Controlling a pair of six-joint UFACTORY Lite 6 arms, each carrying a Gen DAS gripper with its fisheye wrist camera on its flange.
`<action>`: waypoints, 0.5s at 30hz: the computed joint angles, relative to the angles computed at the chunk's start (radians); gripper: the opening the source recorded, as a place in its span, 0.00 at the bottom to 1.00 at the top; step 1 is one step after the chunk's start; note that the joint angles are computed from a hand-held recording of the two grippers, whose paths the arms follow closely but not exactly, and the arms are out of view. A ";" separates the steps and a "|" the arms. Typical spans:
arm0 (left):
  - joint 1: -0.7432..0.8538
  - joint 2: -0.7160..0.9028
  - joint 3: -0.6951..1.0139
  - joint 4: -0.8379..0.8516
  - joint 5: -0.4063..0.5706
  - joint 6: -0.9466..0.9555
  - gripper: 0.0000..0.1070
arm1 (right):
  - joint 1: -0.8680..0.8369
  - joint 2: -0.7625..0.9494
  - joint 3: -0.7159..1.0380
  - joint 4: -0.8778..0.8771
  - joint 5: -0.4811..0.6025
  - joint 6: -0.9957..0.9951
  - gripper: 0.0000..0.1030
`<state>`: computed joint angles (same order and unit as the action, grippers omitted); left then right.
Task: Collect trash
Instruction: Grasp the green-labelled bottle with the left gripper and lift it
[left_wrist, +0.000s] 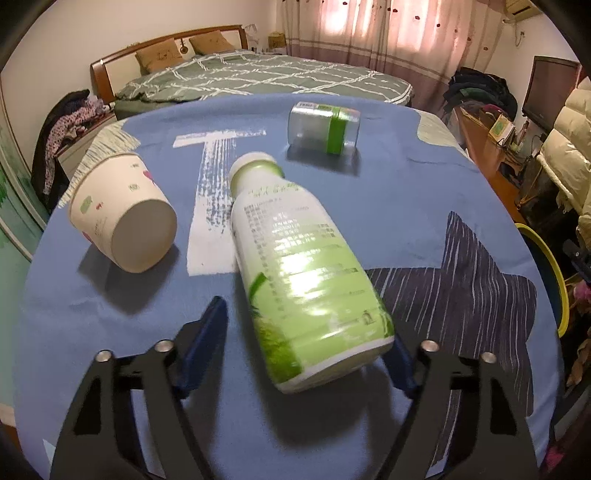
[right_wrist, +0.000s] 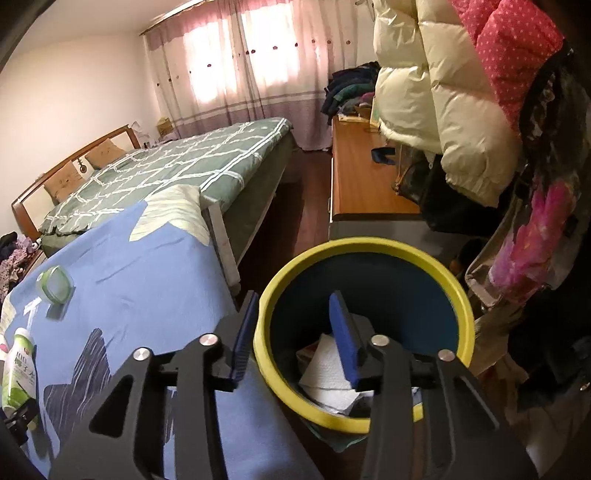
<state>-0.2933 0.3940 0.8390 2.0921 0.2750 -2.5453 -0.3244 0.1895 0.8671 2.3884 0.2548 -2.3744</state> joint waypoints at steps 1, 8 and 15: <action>0.004 0.002 -0.002 0.040 -0.002 -0.036 0.61 | 0.002 -0.002 -0.003 0.029 0.002 -0.028 0.39; 0.007 -0.038 -0.053 0.145 0.030 -0.120 0.54 | 0.051 -0.072 -0.074 0.261 0.010 -0.278 0.75; -0.023 -0.149 -0.121 0.092 0.064 -0.050 0.52 | 0.099 -0.177 -0.183 0.609 0.081 -0.627 0.93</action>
<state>-0.3168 0.2453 0.7177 2.1843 0.3393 -2.5952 -0.2255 0.0127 0.6845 2.9972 0.3360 -3.0011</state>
